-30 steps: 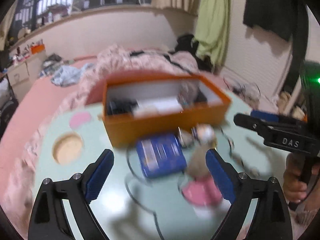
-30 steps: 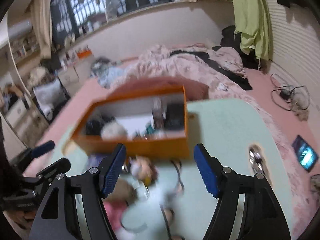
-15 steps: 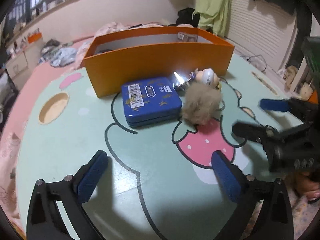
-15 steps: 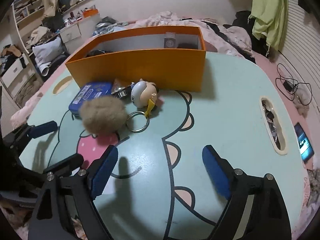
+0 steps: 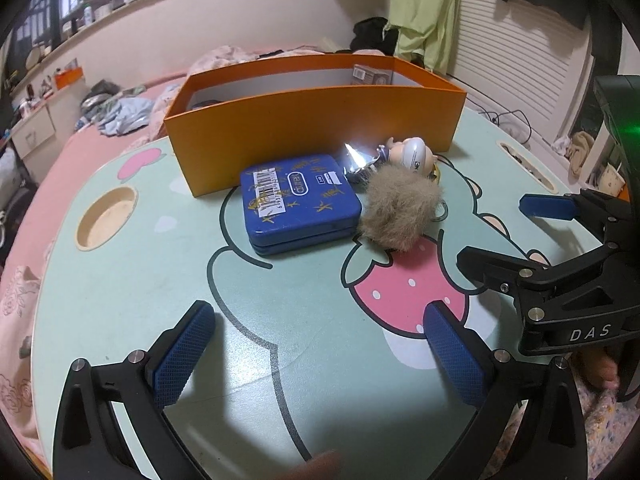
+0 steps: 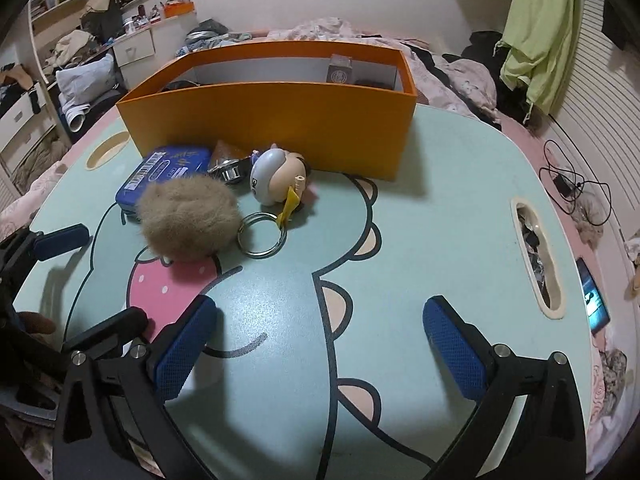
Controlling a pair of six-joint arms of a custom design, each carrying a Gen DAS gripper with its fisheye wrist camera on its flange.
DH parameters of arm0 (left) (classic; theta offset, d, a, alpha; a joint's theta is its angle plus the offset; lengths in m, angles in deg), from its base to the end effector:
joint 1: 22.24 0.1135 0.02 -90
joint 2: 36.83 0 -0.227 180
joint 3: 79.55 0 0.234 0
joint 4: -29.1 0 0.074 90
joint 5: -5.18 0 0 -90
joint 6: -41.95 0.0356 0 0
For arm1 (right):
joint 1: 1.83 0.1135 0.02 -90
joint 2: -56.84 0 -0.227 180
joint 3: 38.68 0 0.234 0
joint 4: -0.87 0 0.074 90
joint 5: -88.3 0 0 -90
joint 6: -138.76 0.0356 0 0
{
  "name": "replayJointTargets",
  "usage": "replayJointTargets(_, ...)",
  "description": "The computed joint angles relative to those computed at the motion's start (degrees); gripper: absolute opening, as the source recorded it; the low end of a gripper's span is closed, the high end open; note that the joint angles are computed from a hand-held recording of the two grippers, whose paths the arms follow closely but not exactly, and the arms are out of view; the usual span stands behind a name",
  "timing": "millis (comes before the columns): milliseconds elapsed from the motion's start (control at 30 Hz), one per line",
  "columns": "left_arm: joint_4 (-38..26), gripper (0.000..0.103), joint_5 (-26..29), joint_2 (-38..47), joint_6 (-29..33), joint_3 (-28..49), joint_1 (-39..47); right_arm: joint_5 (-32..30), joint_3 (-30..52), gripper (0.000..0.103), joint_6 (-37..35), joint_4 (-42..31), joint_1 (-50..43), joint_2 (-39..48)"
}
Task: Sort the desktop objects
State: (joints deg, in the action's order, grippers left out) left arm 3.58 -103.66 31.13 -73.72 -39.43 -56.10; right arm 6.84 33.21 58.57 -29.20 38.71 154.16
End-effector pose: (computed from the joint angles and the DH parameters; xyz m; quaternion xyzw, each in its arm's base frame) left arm 0.1775 -0.1052 0.1282 0.0156 0.9378 -0.0191 0.3463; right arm 0.2482 0.2053 0.1482 -0.2311 0.9242 0.0614 0.2979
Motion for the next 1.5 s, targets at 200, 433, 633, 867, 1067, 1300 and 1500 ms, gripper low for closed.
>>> replayJointTargets(200, -0.6, 0.103, 0.7, 0.3, 0.5, 0.6, 0.5, -0.3, 1.8, 0.103, -0.2, -1.1, 0.0, 1.3)
replayJointTargets(433, -0.5, 0.103, 1.1, 0.5, 1.2, 0.9, 0.7, -1.6, 1.9, 0.103, -2.6, 1.2, -0.1, 2.3)
replayJointTargets(633, -1.4, 0.103, 0.7, 0.8, 1.1, 1.7, 0.5, -1.9, 0.7, 0.103, -2.8, 3.4, -0.3, 2.0)
replayJointTargets(867, -3.1, 0.103, -2.8, 1.4, 1.2, 2.9, -1.9, -0.9, 0.6, 0.103, -2.1, 3.3, -0.1, 1.8)
replayJointTargets(1067, -0.4, 0.103, 2.3, 0.3, 2.6, 1.1, 1.7, -0.4, 1.0, 0.103, -1.4, 2.3, -0.1, 1.7)
replayJointTargets(1300, -0.1, 0.103, 2.6, 1.1, 2.9, 1.5, 1.7, -0.4, 1.6, 0.103, -1.5, 1.6, 0.0, 2.0)
replayJointTargets(1500, 0.0, 0.103, 1.4, 1.7, 2.0, 1.8, 0.9, -0.3, 1.7, 0.103, -1.5, 1.4, 0.0, 1.9)
